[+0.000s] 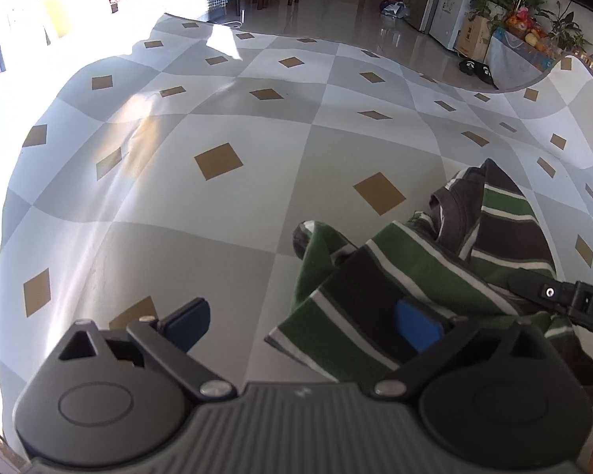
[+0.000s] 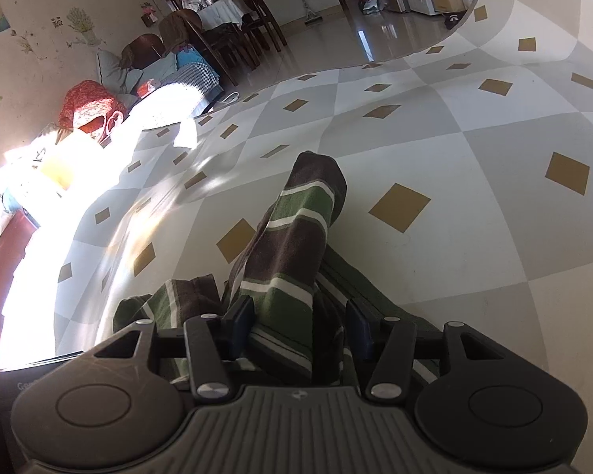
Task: Fold clothes
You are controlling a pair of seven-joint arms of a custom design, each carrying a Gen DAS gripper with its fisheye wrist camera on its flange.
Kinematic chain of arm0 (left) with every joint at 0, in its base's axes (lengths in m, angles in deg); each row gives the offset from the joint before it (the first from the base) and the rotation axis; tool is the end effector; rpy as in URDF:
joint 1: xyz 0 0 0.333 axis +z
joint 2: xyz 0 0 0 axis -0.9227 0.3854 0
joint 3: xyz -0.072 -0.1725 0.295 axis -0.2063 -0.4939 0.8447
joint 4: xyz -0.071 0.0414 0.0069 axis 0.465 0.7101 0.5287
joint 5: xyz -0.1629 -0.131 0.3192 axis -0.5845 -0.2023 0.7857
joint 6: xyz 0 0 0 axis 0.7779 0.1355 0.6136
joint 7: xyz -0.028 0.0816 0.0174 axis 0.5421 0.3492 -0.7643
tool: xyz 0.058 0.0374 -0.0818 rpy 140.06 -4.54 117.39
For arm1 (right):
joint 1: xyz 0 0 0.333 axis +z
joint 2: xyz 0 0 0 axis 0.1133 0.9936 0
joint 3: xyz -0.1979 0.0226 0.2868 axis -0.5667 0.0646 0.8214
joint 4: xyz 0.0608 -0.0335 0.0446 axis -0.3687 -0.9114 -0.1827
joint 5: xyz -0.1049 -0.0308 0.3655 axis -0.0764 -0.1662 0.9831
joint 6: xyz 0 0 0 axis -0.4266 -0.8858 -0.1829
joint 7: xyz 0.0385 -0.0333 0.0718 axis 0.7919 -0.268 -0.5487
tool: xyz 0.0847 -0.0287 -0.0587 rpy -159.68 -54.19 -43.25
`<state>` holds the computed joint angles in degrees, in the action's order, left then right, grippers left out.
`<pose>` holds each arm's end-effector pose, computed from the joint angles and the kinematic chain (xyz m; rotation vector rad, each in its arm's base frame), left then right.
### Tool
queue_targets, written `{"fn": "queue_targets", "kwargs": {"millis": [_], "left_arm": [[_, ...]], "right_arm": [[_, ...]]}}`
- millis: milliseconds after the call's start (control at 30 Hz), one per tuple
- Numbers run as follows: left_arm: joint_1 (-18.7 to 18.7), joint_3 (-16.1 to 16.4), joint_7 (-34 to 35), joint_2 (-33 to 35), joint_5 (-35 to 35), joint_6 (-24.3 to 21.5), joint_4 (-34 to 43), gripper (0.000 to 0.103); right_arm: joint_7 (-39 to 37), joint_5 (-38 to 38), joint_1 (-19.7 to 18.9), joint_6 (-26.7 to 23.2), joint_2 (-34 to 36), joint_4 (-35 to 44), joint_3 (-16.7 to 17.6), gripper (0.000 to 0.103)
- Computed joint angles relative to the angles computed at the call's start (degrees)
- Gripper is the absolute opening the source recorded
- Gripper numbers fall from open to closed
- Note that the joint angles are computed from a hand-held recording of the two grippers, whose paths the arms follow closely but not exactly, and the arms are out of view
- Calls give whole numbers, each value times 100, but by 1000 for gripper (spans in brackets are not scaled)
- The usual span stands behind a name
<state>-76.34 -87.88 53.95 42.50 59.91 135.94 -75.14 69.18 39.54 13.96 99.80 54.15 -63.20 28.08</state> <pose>0.6242 -0.1750 0.5472 -2.1553 1.5812 -0.6460 0.6789 0.1658 0.5210 -1.7297 1.5390 -0.1816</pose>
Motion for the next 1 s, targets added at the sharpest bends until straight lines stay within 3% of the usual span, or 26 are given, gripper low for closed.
{"fn": "queue_targets", "kwargs": {"millis": [333,500,700,900,1000], "left_arm": [[212,-252,678,-172,-1725,464,-501,103],[345,-414,1226,-146,-3013,778,-676,103],[345,-497,1678,-86,-3664,1124,-736,103],[479,-798,2611,-2,-5225,1403,-731,103],[385,-768,2645,68,-5298,1429,-651,101]], "right_arm": [[183,-103,11,-55,-24,29,-42,51],[142,22,-37,-61,-72,-4,-14,51],[0,145,-62,-92,-133,-41,-19,51],[50,158,-50,-173,-144,-34,-81,51],[123,109,-40,-245,-129,-7,-112,51]]}}
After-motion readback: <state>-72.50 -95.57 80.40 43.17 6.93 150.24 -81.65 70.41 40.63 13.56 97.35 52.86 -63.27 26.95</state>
